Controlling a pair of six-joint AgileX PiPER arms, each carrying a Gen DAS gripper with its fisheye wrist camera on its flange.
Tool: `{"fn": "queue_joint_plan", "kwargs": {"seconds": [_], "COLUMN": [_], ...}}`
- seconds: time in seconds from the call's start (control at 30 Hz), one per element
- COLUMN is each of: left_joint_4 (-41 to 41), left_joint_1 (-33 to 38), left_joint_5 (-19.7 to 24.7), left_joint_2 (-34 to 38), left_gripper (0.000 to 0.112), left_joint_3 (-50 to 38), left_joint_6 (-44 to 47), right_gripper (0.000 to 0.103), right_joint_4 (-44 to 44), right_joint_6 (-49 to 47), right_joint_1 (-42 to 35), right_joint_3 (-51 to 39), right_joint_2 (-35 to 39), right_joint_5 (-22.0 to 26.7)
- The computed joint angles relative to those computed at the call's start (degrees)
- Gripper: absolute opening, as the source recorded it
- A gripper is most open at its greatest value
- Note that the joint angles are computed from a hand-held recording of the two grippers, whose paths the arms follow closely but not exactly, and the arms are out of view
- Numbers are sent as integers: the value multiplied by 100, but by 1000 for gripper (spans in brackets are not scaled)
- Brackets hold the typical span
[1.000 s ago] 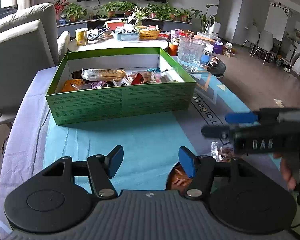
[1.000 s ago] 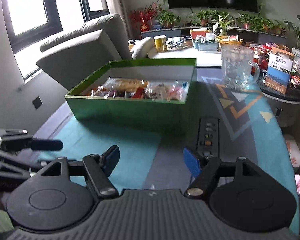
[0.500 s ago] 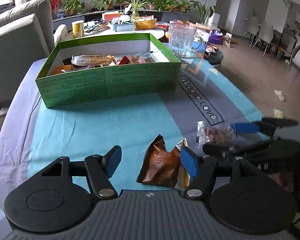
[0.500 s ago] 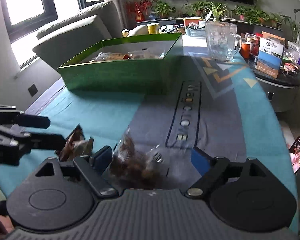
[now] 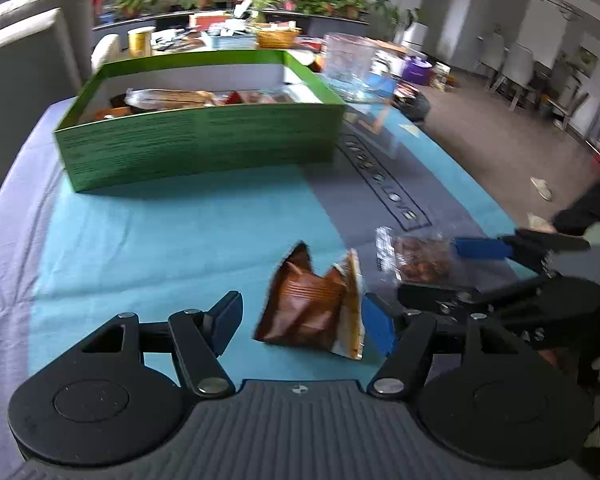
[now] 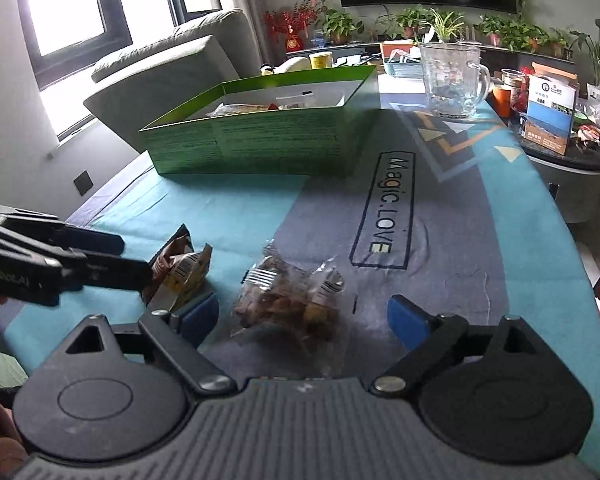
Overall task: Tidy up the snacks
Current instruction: 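Grasp the brown snack bag with the left tool while the right tool grasps a clear nut bag, then lower the brown bag into the box with the left tool while the right tool drops the nut bag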
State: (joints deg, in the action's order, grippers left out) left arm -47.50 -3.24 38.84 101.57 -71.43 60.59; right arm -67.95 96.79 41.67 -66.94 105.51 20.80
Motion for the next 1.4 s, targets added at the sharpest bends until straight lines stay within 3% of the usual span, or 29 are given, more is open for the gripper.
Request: {"fn": "queue_joint_plan", "kwargs": {"seconds": [0.2, 0.3, 0.43, 0.5, 0.53, 0.57, 0.63, 0.77, 0.97, 1.2, 1.4], "left_joint_4": [191, 273, 277, -27, -182, -406, -466, -838, -1065, -1095, 105], "left_joint_1": [-212, -288, -205, -134, -112, -58, -4, 49, 241, 331, 155], "left_joint_5": [-111, -262, -83, -118, -170, -128, -26, -302, -376, -486, -556], "left_joint_2": [77, 219, 479, 527, 533, 546, 537, 345, 265, 602, 1485], "left_gripper": [64, 66, 66, 64, 58, 44, 40, 38, 39, 39, 39], "left_joint_3": [0, -86, -356, -314, -266, -234, -251, -51, -295, -1282, -3161], "left_joint_6": [-25, -145, -333, -12, 167, 404, 404, 825, 917, 636, -1030], "right_gripper": [93, 93, 93, 93, 90, 81, 66, 65, 65, 65, 65], "right_joint_4": [539, 747, 940, 866, 797, 734, 872, 864, 696, 744, 1044], "right_joint_6": [-550, -794, -999, -871, -771, -720, -1006, -883, -796, -1235, -2009], "right_joint_1": [26, 134, 126, 105, 98, 100, 119, 77, -29, -254, -548], "right_joint_3": [-260, -487, -598, -589, -574, -578, -687, -751, -978, -1731, -2855], "right_joint_2": [164, 301, 348, 352, 351, 355, 379, 348, 340, 597, 1061], "right_joint_5": [177, 618, 810, 794, 768, 756, 794, 682, 494, 395, 311]}}
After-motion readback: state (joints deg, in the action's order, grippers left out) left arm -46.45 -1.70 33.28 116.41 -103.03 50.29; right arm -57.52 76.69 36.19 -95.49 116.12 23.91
